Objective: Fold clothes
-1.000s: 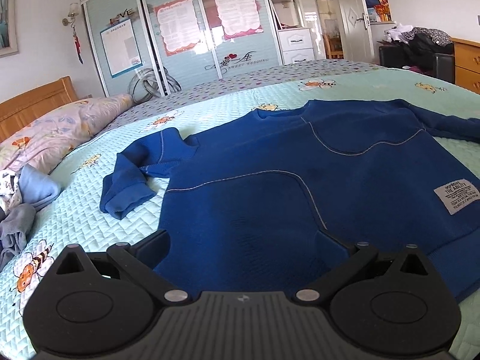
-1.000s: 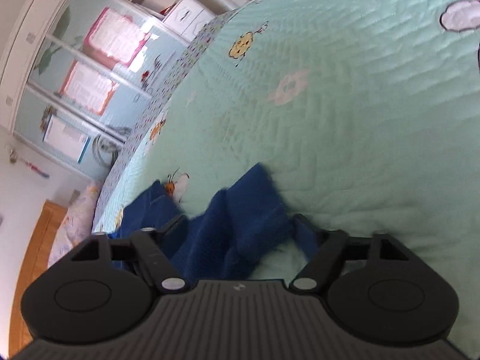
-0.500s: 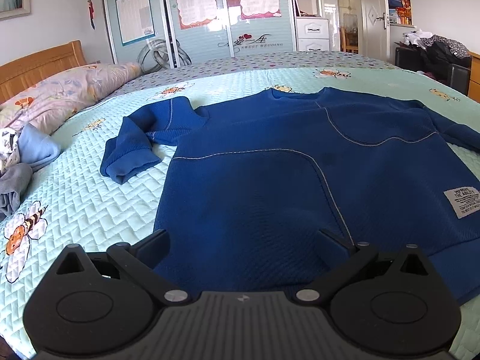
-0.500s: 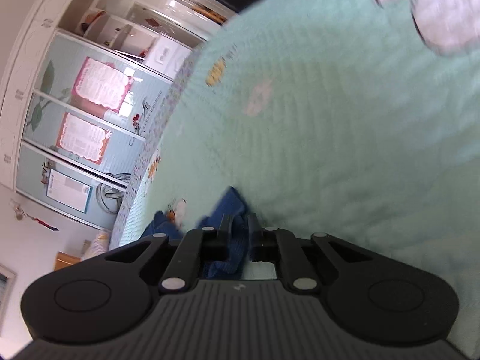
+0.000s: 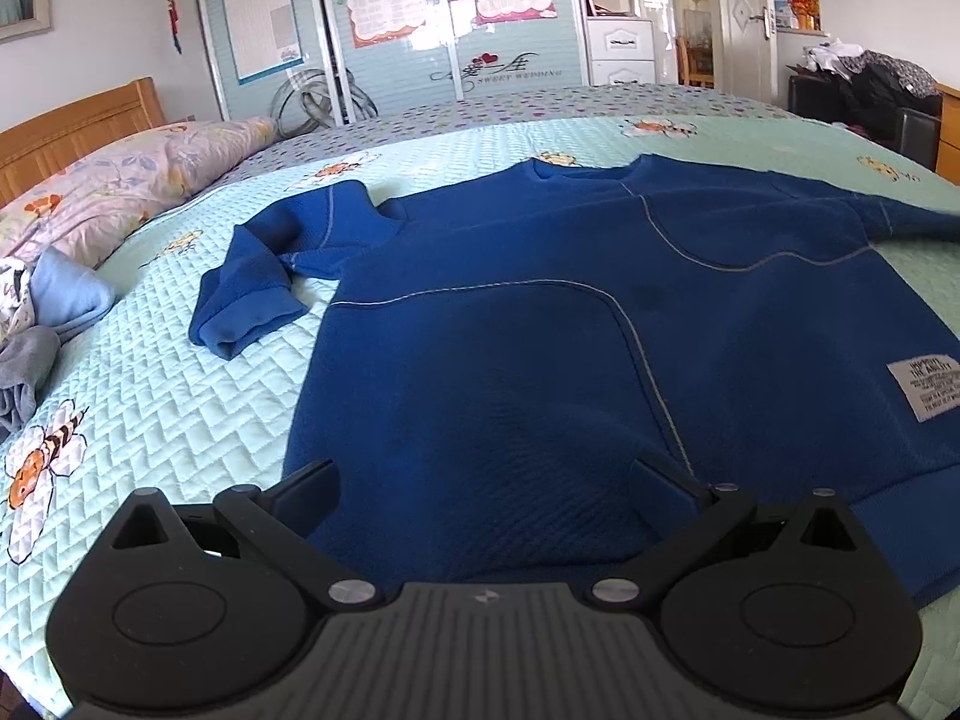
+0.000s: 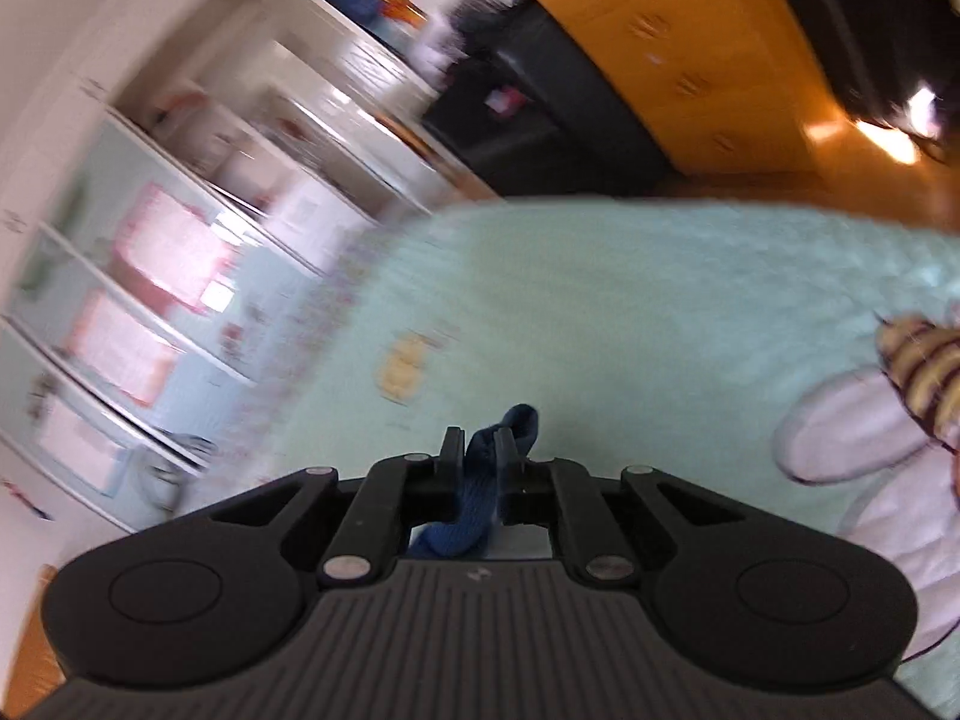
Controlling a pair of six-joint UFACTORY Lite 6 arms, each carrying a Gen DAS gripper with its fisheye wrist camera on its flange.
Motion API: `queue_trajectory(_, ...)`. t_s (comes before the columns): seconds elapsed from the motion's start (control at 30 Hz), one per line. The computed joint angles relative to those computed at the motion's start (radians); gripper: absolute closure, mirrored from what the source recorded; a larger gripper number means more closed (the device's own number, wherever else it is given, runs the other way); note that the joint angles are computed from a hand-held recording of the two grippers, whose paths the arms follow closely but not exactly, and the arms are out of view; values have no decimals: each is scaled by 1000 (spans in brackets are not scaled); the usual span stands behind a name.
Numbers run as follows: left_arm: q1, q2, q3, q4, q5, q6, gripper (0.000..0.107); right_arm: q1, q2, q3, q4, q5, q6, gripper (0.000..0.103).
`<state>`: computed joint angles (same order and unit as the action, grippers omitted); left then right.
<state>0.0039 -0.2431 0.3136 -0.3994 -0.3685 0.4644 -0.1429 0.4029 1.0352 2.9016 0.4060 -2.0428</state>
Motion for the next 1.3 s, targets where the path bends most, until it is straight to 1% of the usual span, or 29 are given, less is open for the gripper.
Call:
queue_trajectory(0.03,1,-5,-2,-1,-1,6,5,-3,35,7,15,-13,-5,89)
queue_trajectory(0.07,6,-9,-1,4,2,4,5,1,47,-20,71,7,-49,89)
queue_trajectory(0.2,36,5,12,43,11,-38,5,4,-1,-266,128,270,-51,89)
queue_trajectory(0.27,42,22,21,68,19,-72,5,19,-50,-355,190,329,-112,88)
queue_trajectory(0.3,40,27,23,69,21,-77,5,27,-83,-376,221,326,-147,88)
queue_trajectory(0.4,12,22,20,17,11,-26,5,9,-139,-357,180,306,-176,85)
queue_trajectory(0.43,4,17,18,-4,7,-5,5,-3,-128,-309,123,271,-154,84)
queue_trajectory(0.47,-1,12,16,-20,4,11,5,-16,-109,-250,52,229,-118,70)
queue_trajectory(0.5,-4,8,15,-37,4,26,5,-27,-86,-188,-27,190,-72,52)
queue_trajectory(0.53,-7,4,15,-53,4,41,5,-39,-35,-112,-114,151,-13,46)
queue_trajectory(0.57,-10,4,17,-78,5,65,5,-51,25,-29,-213,113,60,44)
queue_trajectory(0.67,-20,9,26,-158,5,144,5,-62,198,191,-385,25,196,44)
queue_trajectory(0.7,-23,14,31,-182,3,168,5,-59,235,229,-421,17,227,45)
queue_trajectory(0.77,-35,29,45,-233,0,215,5,-52,294,290,-424,20,220,45)
queue_trajectory(0.83,-51,47,61,-281,-8,258,5,-45,333,323,-382,49,177,45)
queue_trajectory(0.87,-59,56,68,-299,-13,274,5,-42,352,338,-362,65,164,45)
queue_trajectory(0.9,-67,65,73,-313,-18,285,5,-37,365,357,-373,63,174,56)
queue_trajectory(0.93,-74,72,76,-327,-24,296,5,-33,376,377,-391,57,190,70)
queue_trajectory(0.97,-79,76,77,-336,-28,304,5,-25,389,402,-413,34,209,99)
queue_trajectory(1.0,-83,78,77,-342,-32,311,5,-17,402,428,-438,8,230,99)
queue_trajectory(1.07,-81,76,77,-346,-30,319,5,-7,399,451,-394,-19,180,99)
queue_trajectory(1.17,-68,69,77,-339,-25,315,5,-14,345,415,-152,-12,-20,100)
queue_trajectory(1.2,-63,68,76,-332,-24,307,5,-22,329,407,-61,-12,-88,103)
queue_trajectory(1.23,-58,68,76,-325,-22,298,5,-31,315,401,29,-11,-154,103)
queue_trajectory(1.3,-50,65,71,-299,-20,269,5,-33,285,385,192,-55,-294,103)
